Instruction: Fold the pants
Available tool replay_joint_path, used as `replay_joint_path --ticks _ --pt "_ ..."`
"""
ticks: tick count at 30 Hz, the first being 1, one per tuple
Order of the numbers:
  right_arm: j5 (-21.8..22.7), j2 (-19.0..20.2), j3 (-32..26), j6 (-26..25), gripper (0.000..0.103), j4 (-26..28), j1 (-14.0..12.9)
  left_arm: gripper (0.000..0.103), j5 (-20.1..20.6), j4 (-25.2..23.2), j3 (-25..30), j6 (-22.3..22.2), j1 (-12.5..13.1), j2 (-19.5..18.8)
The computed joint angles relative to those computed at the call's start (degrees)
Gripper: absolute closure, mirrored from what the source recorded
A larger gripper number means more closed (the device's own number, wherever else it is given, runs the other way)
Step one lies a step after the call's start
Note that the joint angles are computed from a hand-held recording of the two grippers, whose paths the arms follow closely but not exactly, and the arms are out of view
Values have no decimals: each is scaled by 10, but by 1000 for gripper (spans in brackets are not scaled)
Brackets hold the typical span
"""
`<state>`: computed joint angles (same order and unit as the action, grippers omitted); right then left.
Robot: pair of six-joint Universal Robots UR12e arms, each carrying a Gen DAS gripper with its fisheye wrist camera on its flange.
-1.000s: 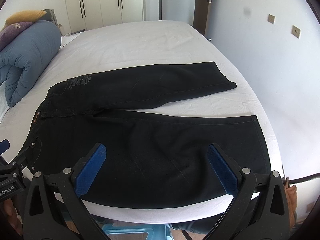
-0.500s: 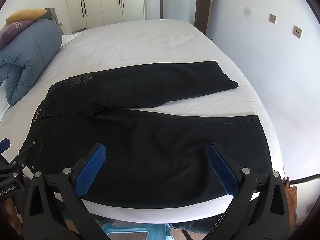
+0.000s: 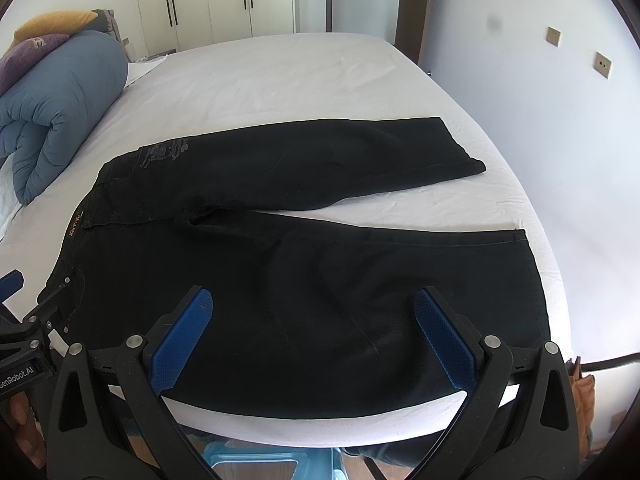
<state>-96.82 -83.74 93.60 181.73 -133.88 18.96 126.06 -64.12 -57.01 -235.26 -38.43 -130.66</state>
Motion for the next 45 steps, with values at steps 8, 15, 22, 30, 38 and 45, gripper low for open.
replay_joint_path --ticks 8,15,22,30,38,45 --pt "111 27 -28 -55 0 5 -22 0 -34 70 -24 104 30 3" --pt "245 95 -112 -196 0 14 -49 0 -128 127 -36 206 94 3" --pt "295 190 -240 -268 0 78 -58 0 -151 83 30 306 158 -37" --pt "331 274 -346 -352 14 180 -63 19 -211 -51 173 466 212 -124" --pt "350 326 -413 -413 25 258 -61 26 -309 -152 247 529 238 -170" --pt "350 366 -482 -455 38 308 -51 71 -367 -167 254 508 244 -177"
